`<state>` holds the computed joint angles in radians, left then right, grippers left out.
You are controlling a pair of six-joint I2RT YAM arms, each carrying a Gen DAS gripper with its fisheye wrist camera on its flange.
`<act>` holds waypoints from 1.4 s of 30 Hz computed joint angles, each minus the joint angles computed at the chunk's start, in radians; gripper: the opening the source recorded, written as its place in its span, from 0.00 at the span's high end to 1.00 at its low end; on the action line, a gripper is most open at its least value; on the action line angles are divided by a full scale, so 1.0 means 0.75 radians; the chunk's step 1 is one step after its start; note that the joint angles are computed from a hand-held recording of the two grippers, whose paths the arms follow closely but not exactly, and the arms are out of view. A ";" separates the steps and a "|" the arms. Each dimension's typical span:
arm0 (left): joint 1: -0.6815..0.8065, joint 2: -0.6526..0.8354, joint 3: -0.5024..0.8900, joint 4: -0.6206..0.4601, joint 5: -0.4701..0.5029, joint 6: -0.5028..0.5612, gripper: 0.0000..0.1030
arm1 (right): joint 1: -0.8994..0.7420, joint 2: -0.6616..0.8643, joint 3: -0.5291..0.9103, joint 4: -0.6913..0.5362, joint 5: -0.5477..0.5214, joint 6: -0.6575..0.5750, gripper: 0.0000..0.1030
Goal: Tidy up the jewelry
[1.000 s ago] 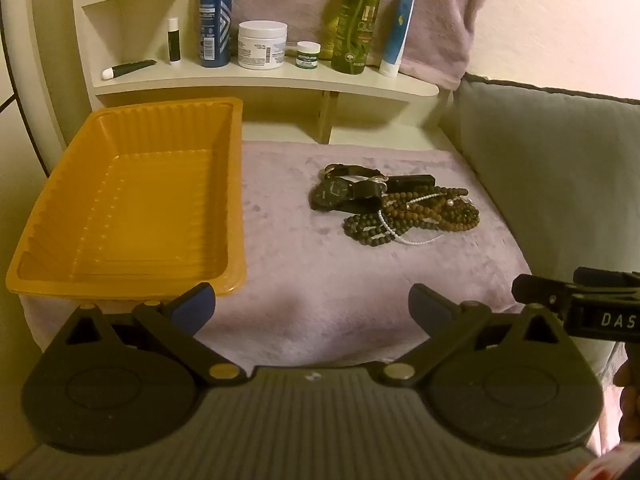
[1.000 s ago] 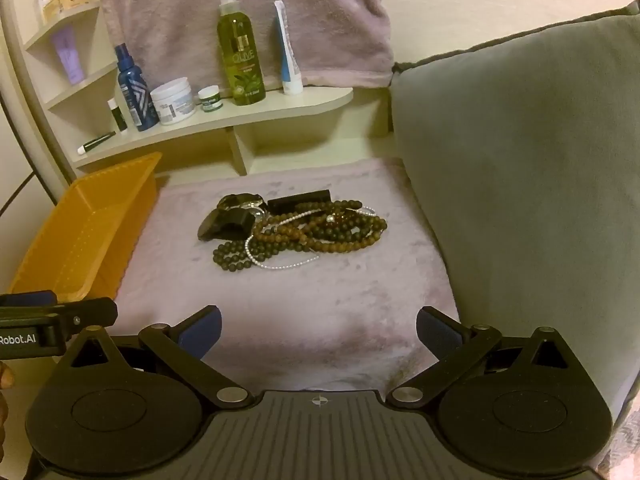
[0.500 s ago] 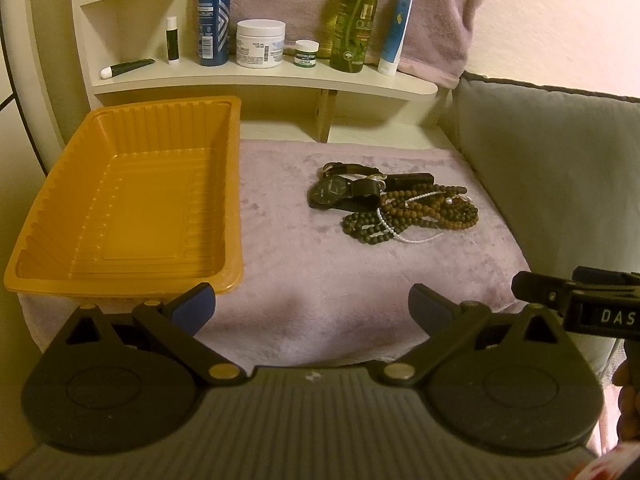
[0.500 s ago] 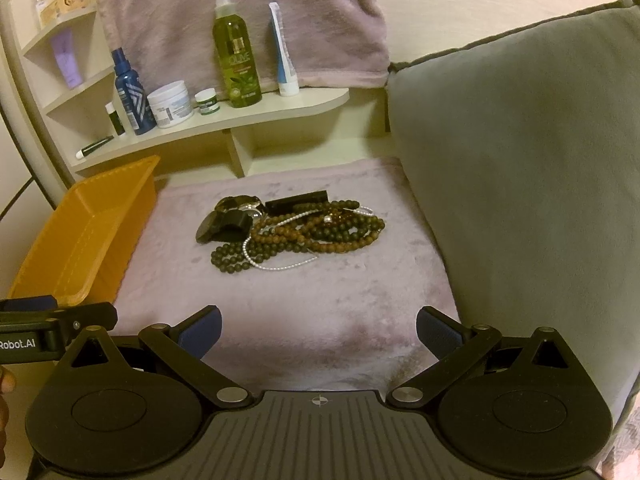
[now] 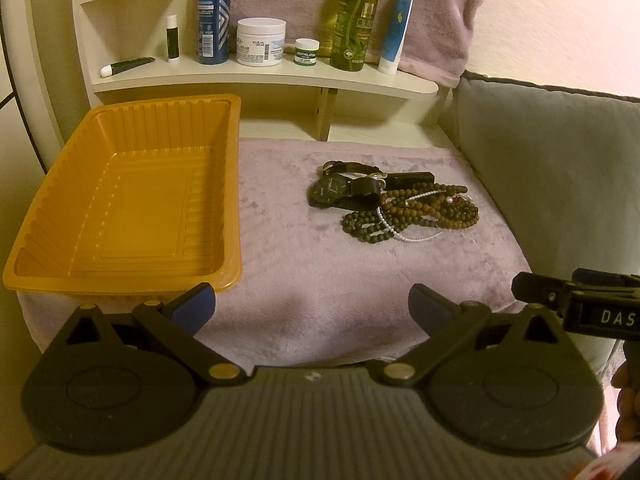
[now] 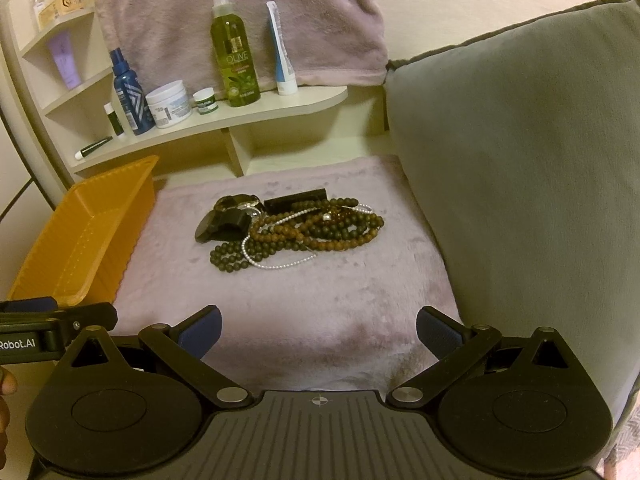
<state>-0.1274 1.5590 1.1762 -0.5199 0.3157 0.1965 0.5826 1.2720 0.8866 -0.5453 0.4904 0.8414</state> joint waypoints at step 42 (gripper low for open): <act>0.001 0.002 -0.001 0.003 0.001 -0.002 0.01 | -0.006 0.007 -0.003 0.011 -0.007 -0.001 0.00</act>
